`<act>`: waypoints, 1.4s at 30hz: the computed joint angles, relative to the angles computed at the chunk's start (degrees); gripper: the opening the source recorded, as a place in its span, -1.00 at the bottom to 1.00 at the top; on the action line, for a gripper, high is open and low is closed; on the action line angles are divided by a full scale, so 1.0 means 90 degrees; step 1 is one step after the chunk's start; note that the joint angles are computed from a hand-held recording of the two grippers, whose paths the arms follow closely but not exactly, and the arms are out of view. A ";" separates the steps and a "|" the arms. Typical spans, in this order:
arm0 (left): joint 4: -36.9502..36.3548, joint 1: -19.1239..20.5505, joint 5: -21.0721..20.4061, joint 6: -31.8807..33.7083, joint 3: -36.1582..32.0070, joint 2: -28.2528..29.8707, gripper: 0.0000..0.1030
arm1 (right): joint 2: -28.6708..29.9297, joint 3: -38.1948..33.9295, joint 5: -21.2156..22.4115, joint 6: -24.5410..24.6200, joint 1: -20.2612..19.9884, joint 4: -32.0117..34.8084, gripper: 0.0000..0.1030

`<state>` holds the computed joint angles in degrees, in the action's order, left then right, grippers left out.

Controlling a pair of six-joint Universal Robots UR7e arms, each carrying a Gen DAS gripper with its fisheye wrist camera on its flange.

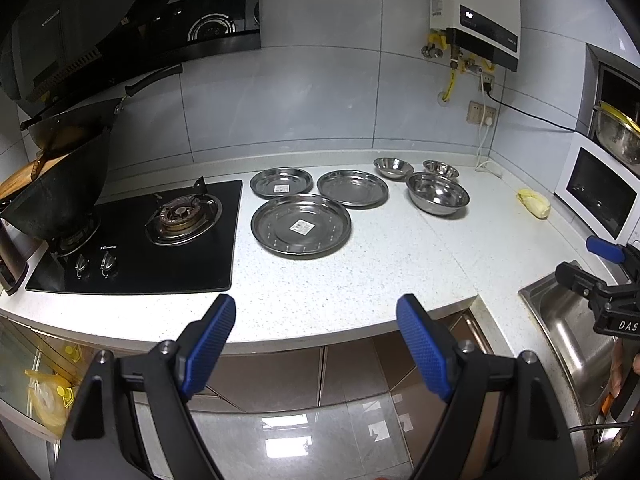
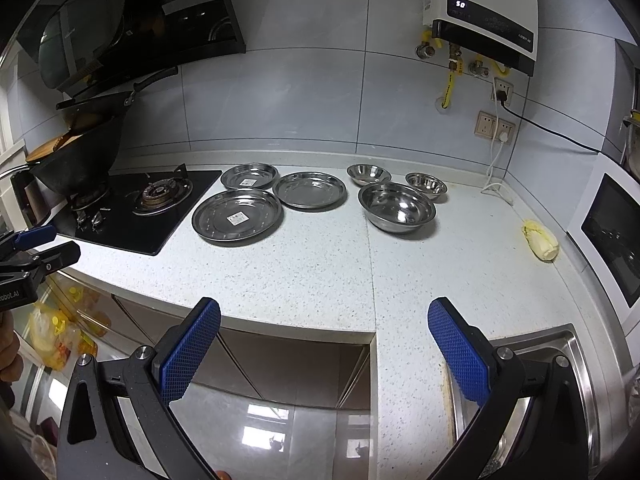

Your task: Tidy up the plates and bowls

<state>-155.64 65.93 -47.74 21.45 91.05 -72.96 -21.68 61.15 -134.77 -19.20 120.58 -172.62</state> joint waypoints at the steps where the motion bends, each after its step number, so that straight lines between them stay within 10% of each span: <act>1: 0.0009 0.0000 0.0001 -0.0004 -0.0007 0.0013 0.60 | 0.0000 -0.0002 0.0014 -0.0014 -0.0006 -0.0005 0.98; 16: 0.0401 -0.0056 0.0096 -0.0464 -0.0471 0.0299 0.60 | 0.0155 -0.0550 0.0685 -0.0316 -0.0123 0.0381 0.98; 32: 0.1781 -0.0071 0.0504 -0.1722 -0.2332 0.1392 0.60 | 0.1144 -0.2799 0.2027 -0.0230 -0.0400 0.2065 0.99; 42: 0.1918 -0.0162 0.0339 -0.1718 -0.2344 0.1545 0.60 | 0.0907 -0.2442 0.2178 -0.0041 -0.0491 0.1894 0.99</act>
<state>-138.38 64.47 -44.69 5.99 69.95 -59.05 -13.51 39.17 -115.17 -19.57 116.16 -155.58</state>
